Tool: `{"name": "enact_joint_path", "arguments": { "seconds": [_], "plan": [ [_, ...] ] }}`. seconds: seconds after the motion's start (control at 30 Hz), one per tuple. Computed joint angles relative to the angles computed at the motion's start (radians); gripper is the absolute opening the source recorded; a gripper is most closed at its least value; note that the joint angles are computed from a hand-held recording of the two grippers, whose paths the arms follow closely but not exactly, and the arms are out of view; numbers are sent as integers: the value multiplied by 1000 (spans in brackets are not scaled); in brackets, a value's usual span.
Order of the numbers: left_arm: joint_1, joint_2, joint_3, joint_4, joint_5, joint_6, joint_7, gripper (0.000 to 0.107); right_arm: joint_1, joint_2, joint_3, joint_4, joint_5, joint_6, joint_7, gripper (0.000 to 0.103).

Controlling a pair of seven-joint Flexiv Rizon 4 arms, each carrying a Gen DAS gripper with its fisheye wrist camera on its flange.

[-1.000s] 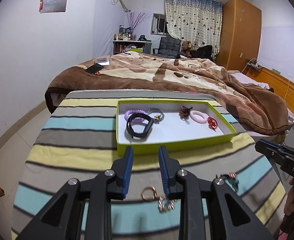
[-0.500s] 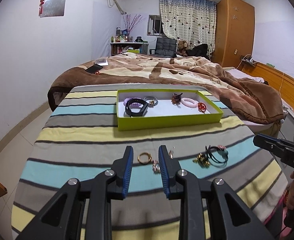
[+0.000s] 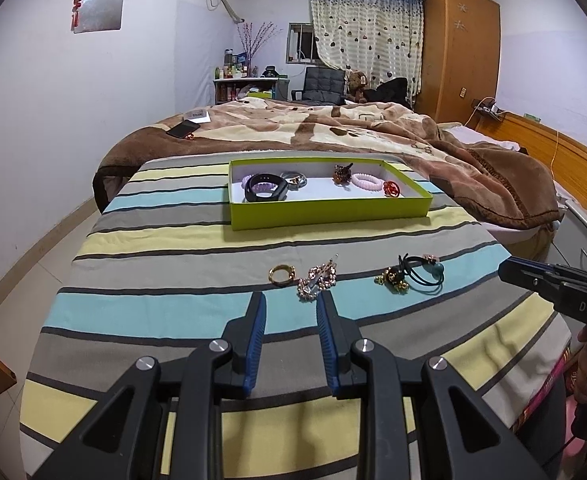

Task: Organize jewelry
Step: 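Move both open grippers back from the box to the remaining jewelry, then grasp the rhinestone hairpin with the left gripper while the right grasps the black charm hair tie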

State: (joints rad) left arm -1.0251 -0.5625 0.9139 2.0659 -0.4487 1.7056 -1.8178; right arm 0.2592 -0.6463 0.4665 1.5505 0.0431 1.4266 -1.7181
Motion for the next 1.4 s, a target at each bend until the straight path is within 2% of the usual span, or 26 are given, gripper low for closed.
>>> {"name": "enact_joint_path", "arguments": {
  "seconds": [0.2, 0.53, 0.77, 0.93, 1.0, 1.07, 1.3, 1.4],
  "plan": [
    [11, 4, -15, 1, 0, 11, 11, 30, 4, -2, -4, -4, 1, -9, 2, 21],
    [99, 10, -96, -31, 29, -4, 46, 33, 28, -33, -21, -54, 3, -57, 13, 21],
    [259, 42, -241, -73, 113, -17, 63, 34, 55, -64, -42, -109, 9, -102, 20, 21],
    [352, 51, -318, -114, 182, -46, 61, 35, 83, -87, -74, -153, 0, -141, 42, 21],
    [450, 75, -422, -119, 202, -59, 80, 37, 100, -95, -93, -169, -8, -157, 56, 21],
    [506, 82, -481, -130, 220, -79, 85, 38, 114, -103, -110, -182, -17, -168, 70, 21],
    [528, 57, -471, -215, 319, -187, 54, 38, 161, -126, -171, -230, -65, -238, 132, 21],
    [575, 56, -522, -241, 347, -230, 66, 38, 176, -129, -189, -235, -86, -249, 141, 21]
  ]
}}
